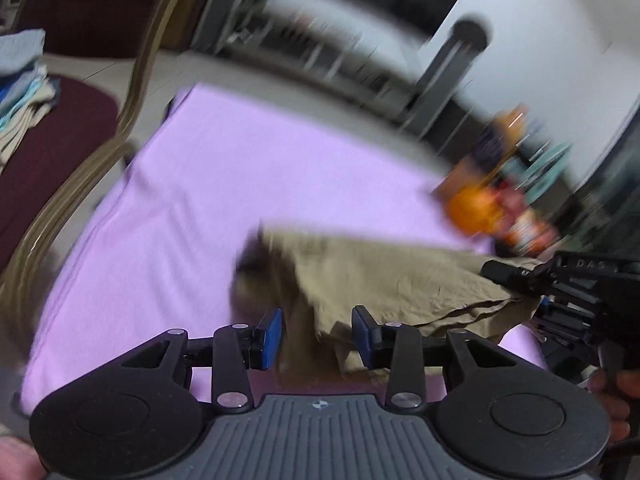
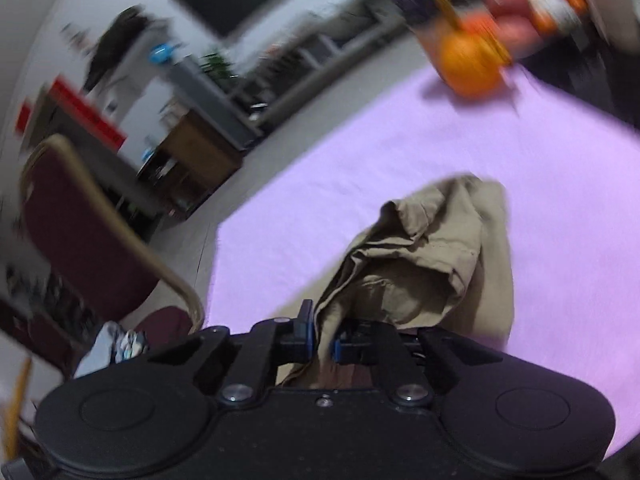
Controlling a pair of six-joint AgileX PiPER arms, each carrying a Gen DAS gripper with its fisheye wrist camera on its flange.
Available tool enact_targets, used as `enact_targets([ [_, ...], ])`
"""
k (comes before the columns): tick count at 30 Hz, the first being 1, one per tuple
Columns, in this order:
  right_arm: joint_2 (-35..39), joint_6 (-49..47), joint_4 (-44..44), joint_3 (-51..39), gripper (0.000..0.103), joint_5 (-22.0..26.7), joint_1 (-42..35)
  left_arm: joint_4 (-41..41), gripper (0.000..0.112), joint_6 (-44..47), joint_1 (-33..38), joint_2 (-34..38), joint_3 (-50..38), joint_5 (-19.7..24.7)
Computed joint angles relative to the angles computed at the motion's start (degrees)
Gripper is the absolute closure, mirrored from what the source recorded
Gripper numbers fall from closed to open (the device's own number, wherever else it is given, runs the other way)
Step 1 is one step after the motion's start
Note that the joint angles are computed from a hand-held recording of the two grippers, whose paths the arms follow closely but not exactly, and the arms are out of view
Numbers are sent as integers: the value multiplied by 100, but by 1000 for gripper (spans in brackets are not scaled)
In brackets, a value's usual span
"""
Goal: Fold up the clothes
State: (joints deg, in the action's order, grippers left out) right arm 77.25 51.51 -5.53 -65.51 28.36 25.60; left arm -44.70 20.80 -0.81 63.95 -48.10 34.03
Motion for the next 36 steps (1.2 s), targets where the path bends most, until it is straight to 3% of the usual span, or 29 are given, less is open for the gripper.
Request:
enact_targets([
  [2,-119,-700,-48,-650,94,784,46,-429,75,345,228,-136,56,36],
  [5,-117,-1572,-618,-1742,94,1973,335,-361,75,186,253,-153,15,39],
  [10,287,-2895,-2739,-3074,94,3280,1448,250,75,-341,-61,-118,-40,-135],
  [13,436,-3603,-3518,-3003,94,3137,1708,767,75,-766,-314,-92,-54,-288],
  [16,555,-3904,-3195,-2976,95,2792,1483,1269,75,-1237,-510,16,-93,-392],
  [22,698,-4752,110,-3075,95,2028,21,1826,75,-1937,-654,135,-115,-610],
  [27,1316,-6415,2771,-3191,95,2398,-1162,2905,75,-3005,-1052,392,-246,-686],
  [29,1579,-6925,2824,-2976,95,2243,-1251,3284,75,-3352,-1219,559,-316,-652],
  [33,2053,-7002,2409,-2909,95,1988,-1285,4017,75,-3982,-1551,868,-476,-571],
  [36,2342,-6974,2176,-2933,92,1816,-1368,3989,75,-3926,-1640,1056,-573,-544],
])
